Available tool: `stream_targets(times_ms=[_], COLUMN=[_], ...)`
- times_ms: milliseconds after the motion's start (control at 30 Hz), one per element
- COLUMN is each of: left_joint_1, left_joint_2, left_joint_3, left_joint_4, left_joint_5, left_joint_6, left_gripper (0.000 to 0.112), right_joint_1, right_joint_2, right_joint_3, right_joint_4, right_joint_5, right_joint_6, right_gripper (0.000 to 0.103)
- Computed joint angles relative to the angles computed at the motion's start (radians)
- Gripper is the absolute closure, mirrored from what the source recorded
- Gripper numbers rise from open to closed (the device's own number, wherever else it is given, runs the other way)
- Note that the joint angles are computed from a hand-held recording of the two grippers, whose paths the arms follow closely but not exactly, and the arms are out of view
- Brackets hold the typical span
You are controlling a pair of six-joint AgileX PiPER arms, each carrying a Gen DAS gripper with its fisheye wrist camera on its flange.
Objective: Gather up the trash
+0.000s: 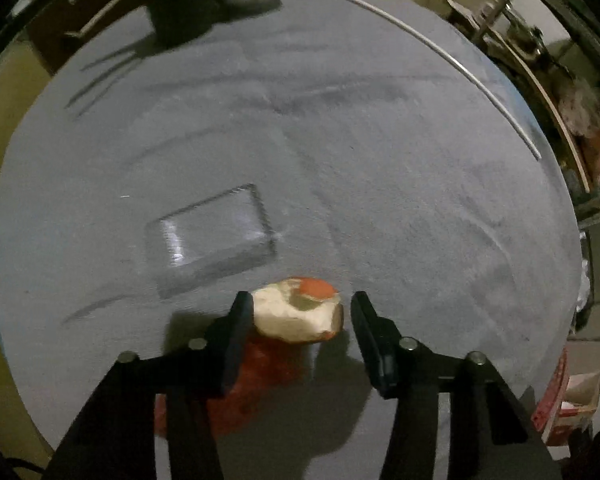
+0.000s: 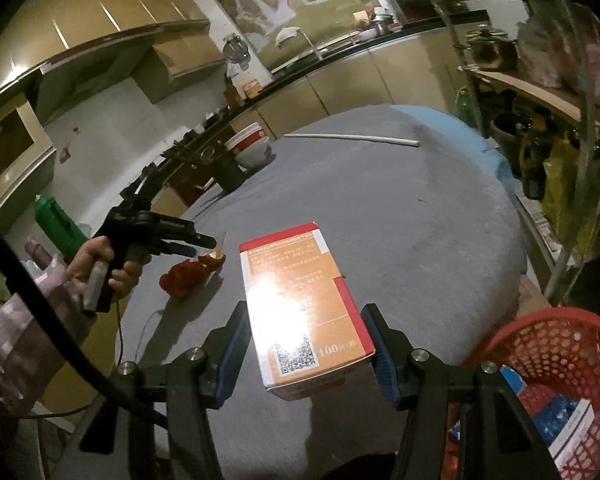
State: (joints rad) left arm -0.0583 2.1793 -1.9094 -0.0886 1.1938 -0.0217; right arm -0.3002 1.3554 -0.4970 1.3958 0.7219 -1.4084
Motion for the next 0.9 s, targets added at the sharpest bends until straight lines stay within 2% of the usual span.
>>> stream_targets(times_ms=[33, 67, 100, 300, 500, 733, 900], left_joint_1=[-0.008, -0.015, -0.018, -0.042, -0.09, -0.067, -0.08], left_joint_2=[0.015, 0.027, 0.033, -0.034, -0.187, -0.38, -0.539], left_joint_3=[-0.017, -0.026, -0.025, 0.085, 0.325, 0.601, 0.801], left_joint_4=[0.009, 0.022, 0.025, -0.013, -0.081, -0.277, -0.305], left_joint_5=[0.011, 0.016, 0.011, -0.068, -0.207, -0.313, -0.384], left_joint_6=[-0.009, -0.031, -0.049, -0.064, -0.045, 0.097, 0.157], left_gripper=[0.065, 0.073, 0.075, 0.102, 0.107, 0.107, 0.107], right_joint_1=[-0.018, -0.028, -0.037, -0.065, -0.021, 0.085, 0.148], right_joint_2=[-0.003, -0.008, -0.011, -0.063, -0.069, -0.091, -0.089], right_joint_3=[0.004, 0.009, 0.012, 0.046, 0.054, 0.071, 0.073], right_joint_4=[-0.006, -0.007, -0.006, -0.011, 0.024, 0.054, 0.053], right_joint_5=[0.012, 0.019, 0.028, 0.055, 0.025, -0.047, -0.085], right_joint_6=[-0.004, -0.008, -0.009, -0.029, -0.029, -0.01, 0.024], right_gripper=[0.044, 0.044, 0.044, 0.044, 0.044, 0.044, 0.044])
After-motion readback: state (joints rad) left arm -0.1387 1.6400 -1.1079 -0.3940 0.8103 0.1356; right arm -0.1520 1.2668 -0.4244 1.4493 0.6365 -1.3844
